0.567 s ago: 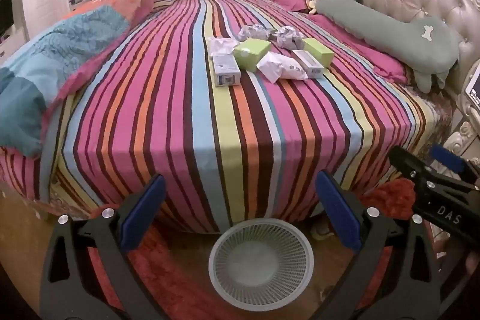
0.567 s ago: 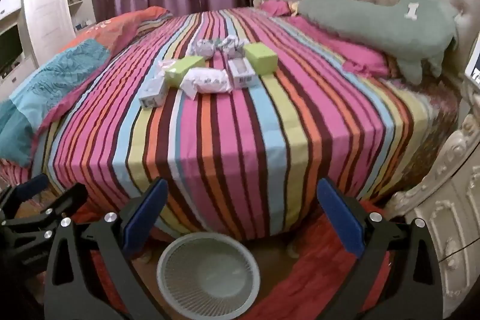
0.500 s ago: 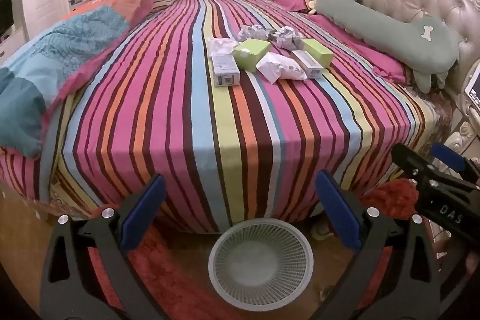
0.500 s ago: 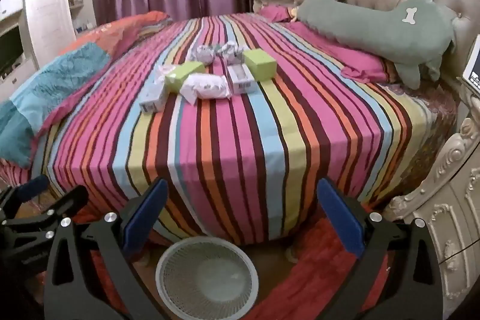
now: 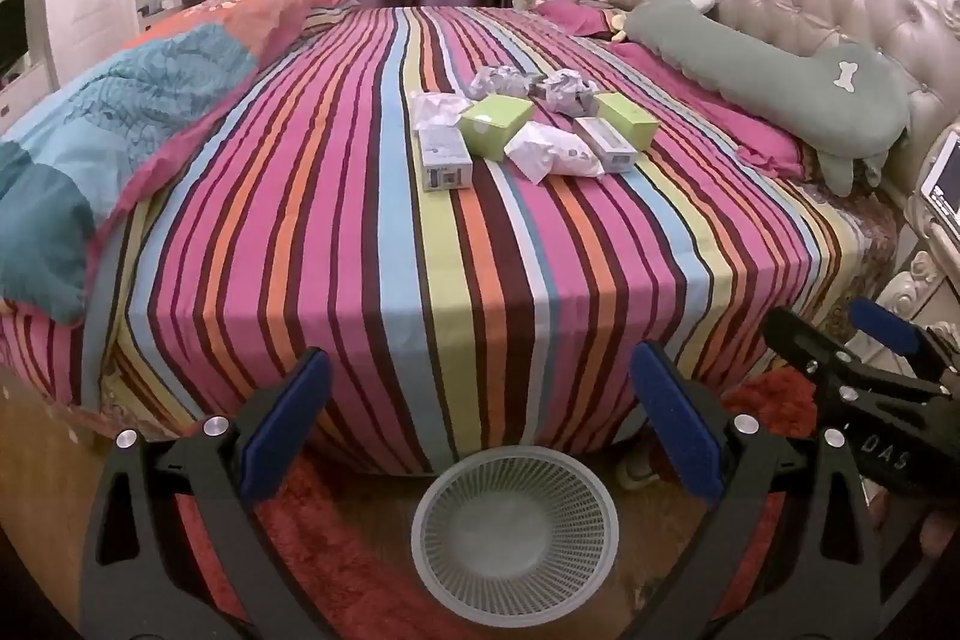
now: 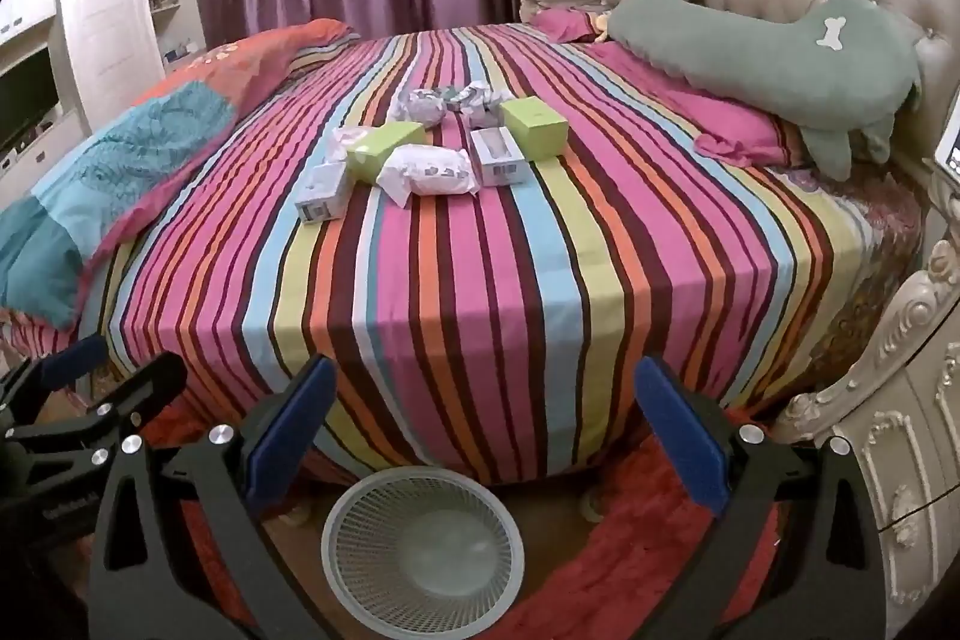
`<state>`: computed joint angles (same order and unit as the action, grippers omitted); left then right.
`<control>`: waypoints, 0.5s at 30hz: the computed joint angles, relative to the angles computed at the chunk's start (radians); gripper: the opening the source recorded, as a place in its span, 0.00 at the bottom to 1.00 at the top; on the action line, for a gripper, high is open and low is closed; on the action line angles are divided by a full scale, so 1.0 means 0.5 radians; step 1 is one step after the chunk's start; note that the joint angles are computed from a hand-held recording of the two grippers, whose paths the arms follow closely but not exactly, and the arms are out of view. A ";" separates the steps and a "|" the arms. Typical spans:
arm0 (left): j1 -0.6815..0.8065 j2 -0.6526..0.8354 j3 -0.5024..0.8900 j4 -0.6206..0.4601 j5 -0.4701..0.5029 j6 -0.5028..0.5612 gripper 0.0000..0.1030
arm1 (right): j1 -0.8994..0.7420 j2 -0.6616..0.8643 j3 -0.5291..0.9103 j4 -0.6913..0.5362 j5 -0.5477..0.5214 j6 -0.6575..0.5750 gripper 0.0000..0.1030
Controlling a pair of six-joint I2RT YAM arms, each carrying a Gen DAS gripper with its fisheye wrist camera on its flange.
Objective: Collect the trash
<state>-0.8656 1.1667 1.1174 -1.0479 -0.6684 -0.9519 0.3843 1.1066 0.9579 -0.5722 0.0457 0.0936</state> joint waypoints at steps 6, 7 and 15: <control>-0.019 -0.040 -0.002 -0.035 -0.018 -0.019 0.94 | 0.006 -0.016 -0.007 0.004 0.017 0.015 0.93; -0.019 -0.039 -0.002 -0.036 -0.016 -0.018 0.94 | -0.003 -0.017 -0.002 -0.001 0.014 0.017 0.93; -0.023 -0.037 -0.001 -0.035 -0.019 -0.025 0.94 | -0.032 -0.008 0.003 -0.012 -0.014 0.020 0.93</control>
<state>-0.8772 1.1481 1.1166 -1.0654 -0.6781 -0.9644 0.3681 1.1026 0.9591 -0.5784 0.0387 0.1036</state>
